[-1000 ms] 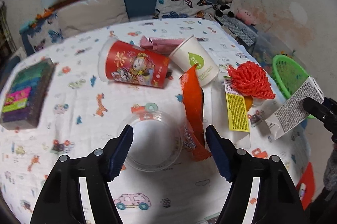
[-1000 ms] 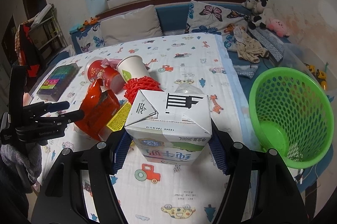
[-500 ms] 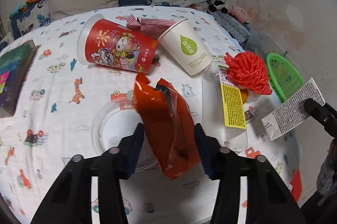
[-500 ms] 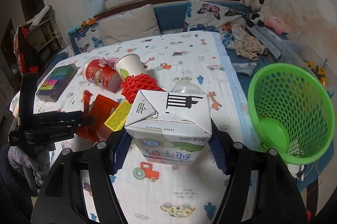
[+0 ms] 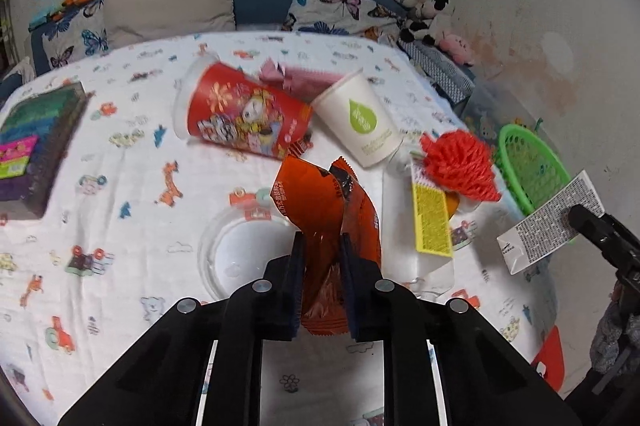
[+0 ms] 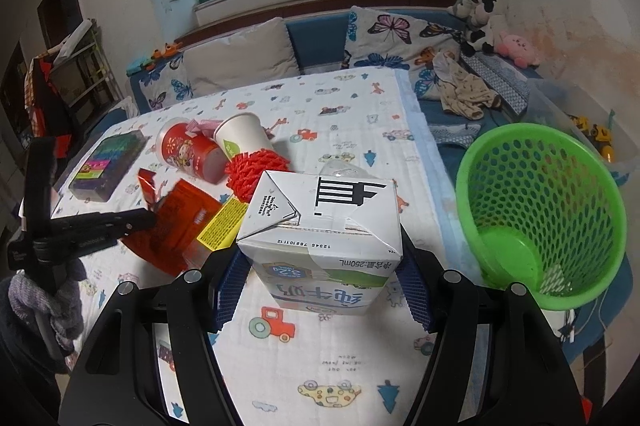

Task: Collect trash
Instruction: 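Carry both items to the green basket and release the carton from the right tool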

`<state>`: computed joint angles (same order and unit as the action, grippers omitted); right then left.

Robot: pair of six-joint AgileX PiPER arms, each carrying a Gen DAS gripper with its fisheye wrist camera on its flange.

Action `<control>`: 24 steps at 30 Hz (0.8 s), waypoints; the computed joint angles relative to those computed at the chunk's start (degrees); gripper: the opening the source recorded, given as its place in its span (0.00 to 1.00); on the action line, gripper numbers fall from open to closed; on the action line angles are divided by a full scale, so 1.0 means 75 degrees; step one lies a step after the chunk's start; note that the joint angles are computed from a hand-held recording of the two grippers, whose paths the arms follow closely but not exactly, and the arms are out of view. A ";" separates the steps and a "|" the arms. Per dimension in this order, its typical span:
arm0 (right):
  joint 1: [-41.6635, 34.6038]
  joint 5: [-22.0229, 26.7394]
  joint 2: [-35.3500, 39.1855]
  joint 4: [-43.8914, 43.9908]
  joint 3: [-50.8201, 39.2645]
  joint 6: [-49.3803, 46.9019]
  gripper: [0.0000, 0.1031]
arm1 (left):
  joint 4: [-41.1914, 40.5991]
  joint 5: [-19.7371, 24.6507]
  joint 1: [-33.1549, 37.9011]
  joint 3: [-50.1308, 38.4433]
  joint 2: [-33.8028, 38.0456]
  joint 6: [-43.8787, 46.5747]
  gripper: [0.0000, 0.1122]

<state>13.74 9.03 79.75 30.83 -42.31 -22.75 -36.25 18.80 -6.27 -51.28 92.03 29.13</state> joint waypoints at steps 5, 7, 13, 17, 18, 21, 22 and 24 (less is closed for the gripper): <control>-0.0412 0.0170 -0.0289 0.1078 0.0125 -0.1121 0.65 | 0.0494 0.0274 0.0136 -0.0051 -0.0614 -0.0359 0.14; -0.0576 0.0191 -0.0361 0.1274 0.0172 -0.1349 0.65 | 0.0662 0.0466 0.0143 -0.0153 -0.0856 -0.0519 0.14; -0.1476 0.0517 -0.0376 0.2753 0.0158 -0.3048 0.65 | 0.1131 0.0920 -0.0331 -0.0766 -0.1061 -0.1054 0.14; -0.2306 0.0816 -0.0328 0.3471 0.0033 -0.4052 0.65 | 0.1557 0.1047 -0.0935 -0.1318 -0.0815 -0.1613 0.14; -0.2583 0.0888 -0.0266 0.3645 -0.0044 -0.4315 0.65 | 0.1696 0.1067 -0.1109 -0.1475 -0.0734 -0.1780 0.14; -0.3129 0.0897 -0.0065 0.3826 -0.0197 -0.4703 0.65 | 0.2135 0.1143 -0.1695 -0.2089 -0.0354 -0.2311 0.14; -0.3402 0.0926 0.0073 0.3991 -0.0271 -0.4940 0.65 | 0.2382 0.1176 -0.1922 -0.2358 -0.0172 -0.2586 0.14; -0.3855 0.0987 0.0410 0.4149 -0.0442 -0.5248 0.65 | 0.2646 0.1296 -0.2297 -0.2925 0.0230 -0.2927 0.14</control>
